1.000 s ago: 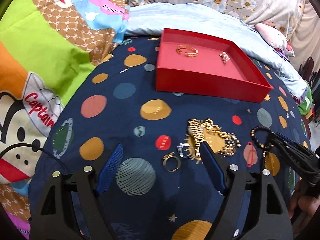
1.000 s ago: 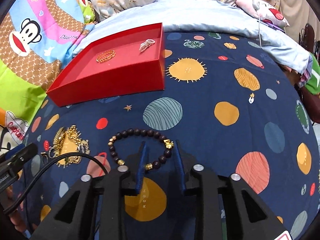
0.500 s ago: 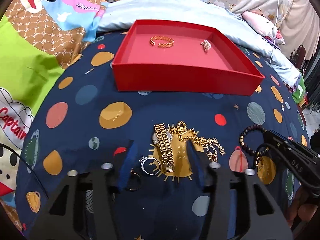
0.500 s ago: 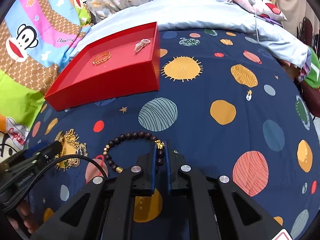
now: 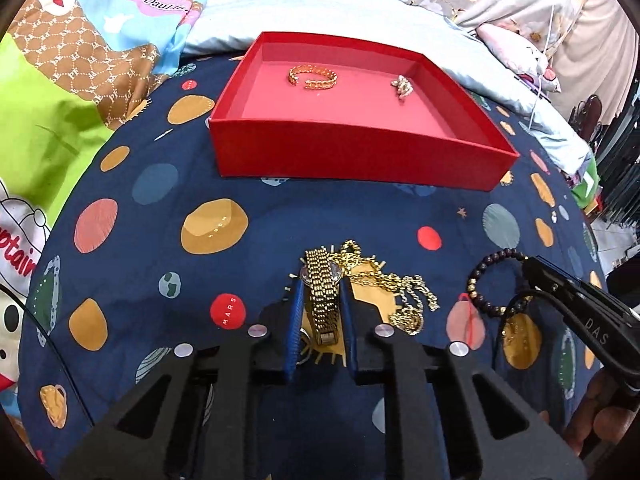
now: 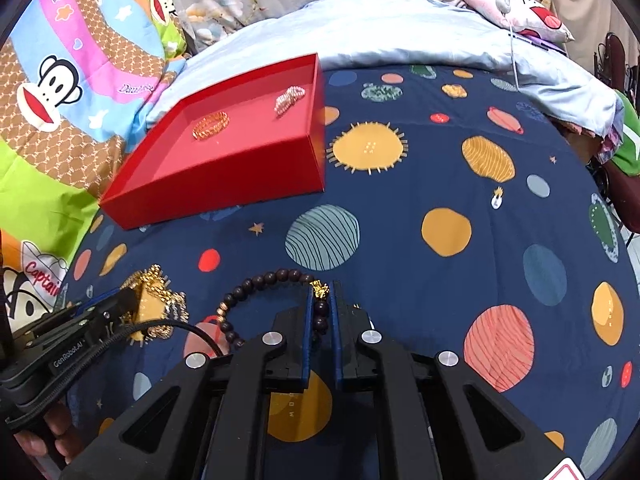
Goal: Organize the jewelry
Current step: 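Grasp the black bead bracelet with the right tool while the left tool grasps the gold watch, then carry watch and bead bracelet into the red box and open both tools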
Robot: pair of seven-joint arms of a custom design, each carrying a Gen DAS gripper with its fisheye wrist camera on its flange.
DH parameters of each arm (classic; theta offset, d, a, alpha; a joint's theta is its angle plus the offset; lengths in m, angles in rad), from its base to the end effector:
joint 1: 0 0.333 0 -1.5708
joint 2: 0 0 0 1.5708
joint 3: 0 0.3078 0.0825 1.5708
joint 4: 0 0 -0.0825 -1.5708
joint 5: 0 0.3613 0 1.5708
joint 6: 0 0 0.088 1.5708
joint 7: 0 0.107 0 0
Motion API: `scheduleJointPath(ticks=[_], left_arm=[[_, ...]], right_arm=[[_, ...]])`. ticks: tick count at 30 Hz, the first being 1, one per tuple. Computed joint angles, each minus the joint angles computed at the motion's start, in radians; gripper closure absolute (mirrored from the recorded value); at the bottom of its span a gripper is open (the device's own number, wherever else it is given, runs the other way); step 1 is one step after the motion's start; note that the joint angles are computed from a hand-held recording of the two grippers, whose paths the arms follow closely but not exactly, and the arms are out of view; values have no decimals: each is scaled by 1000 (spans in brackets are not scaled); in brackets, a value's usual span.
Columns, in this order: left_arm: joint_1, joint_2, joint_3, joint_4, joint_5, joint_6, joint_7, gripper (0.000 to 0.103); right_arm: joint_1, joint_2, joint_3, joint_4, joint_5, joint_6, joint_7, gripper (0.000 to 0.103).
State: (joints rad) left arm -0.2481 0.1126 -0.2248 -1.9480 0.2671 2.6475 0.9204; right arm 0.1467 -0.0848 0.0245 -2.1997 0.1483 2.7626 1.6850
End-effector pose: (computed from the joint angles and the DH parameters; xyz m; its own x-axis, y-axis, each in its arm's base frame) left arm 0.5383 -0.2779 0.4930 -0.0581 -0.9859 0.1571 -0.8331 -0.0388 -0.5517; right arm 0.5355 0.0866 0.4976 0.0009 -0.9815 -0.1914 -0.8092 0.1117 -0.5768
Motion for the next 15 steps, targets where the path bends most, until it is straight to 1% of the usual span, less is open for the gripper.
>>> scheduleJointPath(ticks=[1, 4, 15], left_arm=[[3, -7, -3, -6, -17, 7, 12, 92], [9, -31, -7, -20, -60, 26, 40, 92], [8, -117, -5, -45, -120, 66, 92, 92]], right_arm=[[0, -5, 0, 0, 2, 3, -1, 96], [0, -21, 0, 1, 9, 12, -3, 96], [-1, -90, 8, 8, 28, 50, -28, 96]])
